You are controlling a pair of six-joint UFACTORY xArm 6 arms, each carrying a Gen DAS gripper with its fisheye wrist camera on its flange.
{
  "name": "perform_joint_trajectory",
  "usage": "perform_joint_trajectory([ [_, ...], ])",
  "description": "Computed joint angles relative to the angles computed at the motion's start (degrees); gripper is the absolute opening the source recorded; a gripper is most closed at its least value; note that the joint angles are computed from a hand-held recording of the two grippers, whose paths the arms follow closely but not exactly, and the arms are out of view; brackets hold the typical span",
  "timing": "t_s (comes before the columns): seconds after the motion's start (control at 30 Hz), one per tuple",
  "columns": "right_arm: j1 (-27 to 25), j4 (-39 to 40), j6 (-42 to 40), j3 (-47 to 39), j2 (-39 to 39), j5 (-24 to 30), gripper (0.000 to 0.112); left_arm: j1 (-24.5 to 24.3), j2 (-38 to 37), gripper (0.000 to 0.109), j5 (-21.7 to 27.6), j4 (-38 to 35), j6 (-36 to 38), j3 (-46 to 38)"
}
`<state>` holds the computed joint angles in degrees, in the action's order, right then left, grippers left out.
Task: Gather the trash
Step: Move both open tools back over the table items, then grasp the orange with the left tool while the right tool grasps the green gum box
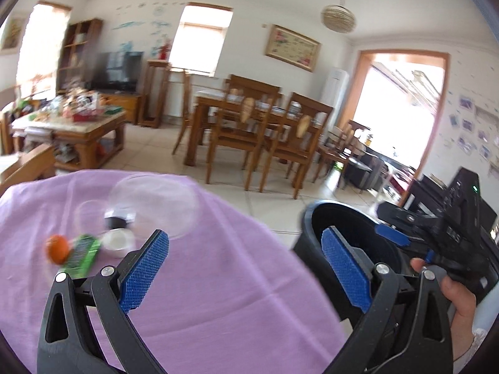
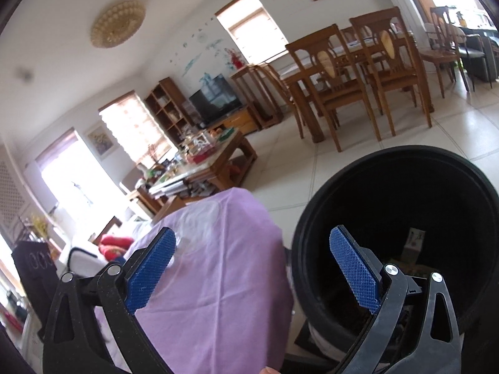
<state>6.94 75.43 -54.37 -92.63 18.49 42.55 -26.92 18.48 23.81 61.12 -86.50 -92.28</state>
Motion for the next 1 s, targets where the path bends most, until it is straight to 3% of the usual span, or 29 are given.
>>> perform_joint_trajectory([
  [0.17,5.87,-3.92,1.23,-1.77,0.93,1.01,0.098,6.15,-8.92,0.098,0.64,-2.4,-4.34,12.69],
  [0.27,9.14,-7.21,2.74,-3.59,1.94,1.73,0.097,9.83,-10.54,0.095,0.27,-10.87,1.78,16.37],
  [0.4,12.91,-9.12,2.83,-3.91,2.48,2.15,0.097,13.76,-10.2,0.066,-2.32,-26.53,16.03,19.01],
  [0.5,15.21,-10.84,4.01,-4.8,3.27,2.06,0.097,15.06,-9.06,0.052,-3.41,-36.83,26.3,19.64],
  [0.8,21.3,-18.95,9.95,-9.31,6.61,0.49,0.097,16.36,-10.51,0.035,-7.25,-39.39,29.38,23.05],
  [0.9,22.93,-24.17,14.35,-13.53,9.46,1.37,0.097,16.38,-11.61,0.034,-3.92,-33.55,24.42,22.95],
  [1.0,24.49,-29.78,18.67,-19.02,13.22,2.99,0.097,18.09,-13.97,0.034,-4.97,-29.35,18.72,25.64],
])
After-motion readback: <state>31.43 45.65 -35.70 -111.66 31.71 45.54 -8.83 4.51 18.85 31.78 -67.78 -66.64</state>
